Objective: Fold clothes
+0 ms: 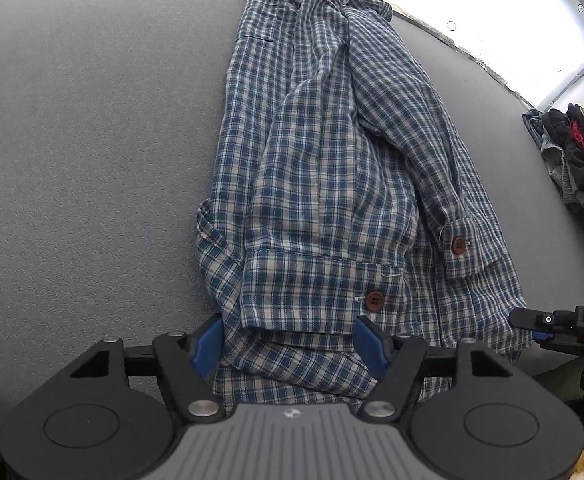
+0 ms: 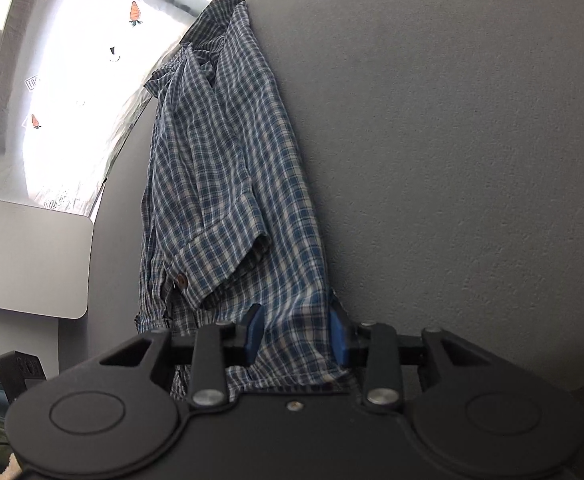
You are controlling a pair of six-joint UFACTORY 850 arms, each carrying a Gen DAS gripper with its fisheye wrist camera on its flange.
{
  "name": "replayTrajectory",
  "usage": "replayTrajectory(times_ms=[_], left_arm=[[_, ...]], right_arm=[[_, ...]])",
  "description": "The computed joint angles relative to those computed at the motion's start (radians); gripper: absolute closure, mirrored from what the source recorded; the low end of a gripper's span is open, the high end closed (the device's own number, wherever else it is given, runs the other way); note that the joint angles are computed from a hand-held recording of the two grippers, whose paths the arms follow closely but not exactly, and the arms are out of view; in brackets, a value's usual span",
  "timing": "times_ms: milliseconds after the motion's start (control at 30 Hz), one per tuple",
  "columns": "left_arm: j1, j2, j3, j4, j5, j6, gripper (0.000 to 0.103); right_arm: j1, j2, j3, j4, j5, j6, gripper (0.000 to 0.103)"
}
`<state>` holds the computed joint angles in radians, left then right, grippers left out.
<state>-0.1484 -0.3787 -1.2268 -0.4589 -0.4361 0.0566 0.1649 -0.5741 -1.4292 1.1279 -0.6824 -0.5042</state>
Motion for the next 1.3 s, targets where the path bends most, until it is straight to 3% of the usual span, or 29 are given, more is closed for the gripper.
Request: replayTrajectory(times_ms=[67, 100, 133, 200, 267, 433, 500, 667, 767, 800, 833, 867, 1000, 1300], left_arm=[[0.004, -0.001, -0.003, 0.009, -0.005, -0.023, 0.050], [0.011, -0.007, -0.009, -0.021, -0.012, -0.015, 0.061], [0.021, -0.008, -0.008, -0.080, -0.022, 0.020, 0.079], [0.045, -0.024, -0.012, -0.234, -0.073, 0.113, 0.092], [0.043, -0.031, -0.015, -0.242, -0.073, 0.120, 0.092], [0.059, -0.052, -0.042, -0.303, -0.148, 0.189, 0.066], [0.061, -0.053, -0.048, -0.291, -0.177, 0.191, 0.060], [0.053, -0.062, -0.068, -0.235, -0.207, 0.174, 0.059], [0.037, -0.067, -0.083, -0.164, -0.197, 0.144, 0.064], [0.032, -0.063, -0.082, -0.126, -0.192, 0.121, 0.078], [0.030, -0.061, -0.079, -0.096, -0.184, 0.097, 0.098], [0.037, -0.061, -0.078, -0.108, -0.187, 0.089, 0.101], [0.074, -0.050, -0.052, -0.252, -0.193, 0.131, 0.101], [0.143, -0.012, -0.038, -0.696, -0.188, 0.325, 0.101]], right_arm=[[0.004, -0.002, -0.004, -0.012, -0.014, -0.017, 0.073], [0.006, -0.006, -0.009, -0.022, -0.015, -0.007, 0.079], [0.006, -0.013, -0.018, -0.029, -0.022, 0.013, 0.082], [0.002, -0.031, -0.034, -0.012, -0.049, 0.040, 0.096], [0.001, -0.042, -0.036, 0.037, -0.075, 0.032, 0.097], [0.008, -0.061, -0.051, 0.045, -0.088, 0.090, 0.095], [0.008, -0.055, -0.046, 0.041, -0.080, 0.099, 0.094], [0.009, -0.026, -0.025, -0.009, -0.044, 0.127, 0.091], [0.008, -0.019, -0.017, -0.010, -0.037, 0.118, 0.090], [0.009, -0.021, -0.018, -0.006, -0.039, 0.108, 0.091], [0.009, -0.022, -0.019, -0.006, -0.039, 0.103, 0.093], [0.010, -0.023, -0.020, -0.007, -0.040, 0.102, 0.096], [0.001, -0.025, -0.005, 0.093, -0.059, 0.069, 0.100], [-0.034, -0.007, 0.094, 0.664, -0.170, -0.099, 0.101]])
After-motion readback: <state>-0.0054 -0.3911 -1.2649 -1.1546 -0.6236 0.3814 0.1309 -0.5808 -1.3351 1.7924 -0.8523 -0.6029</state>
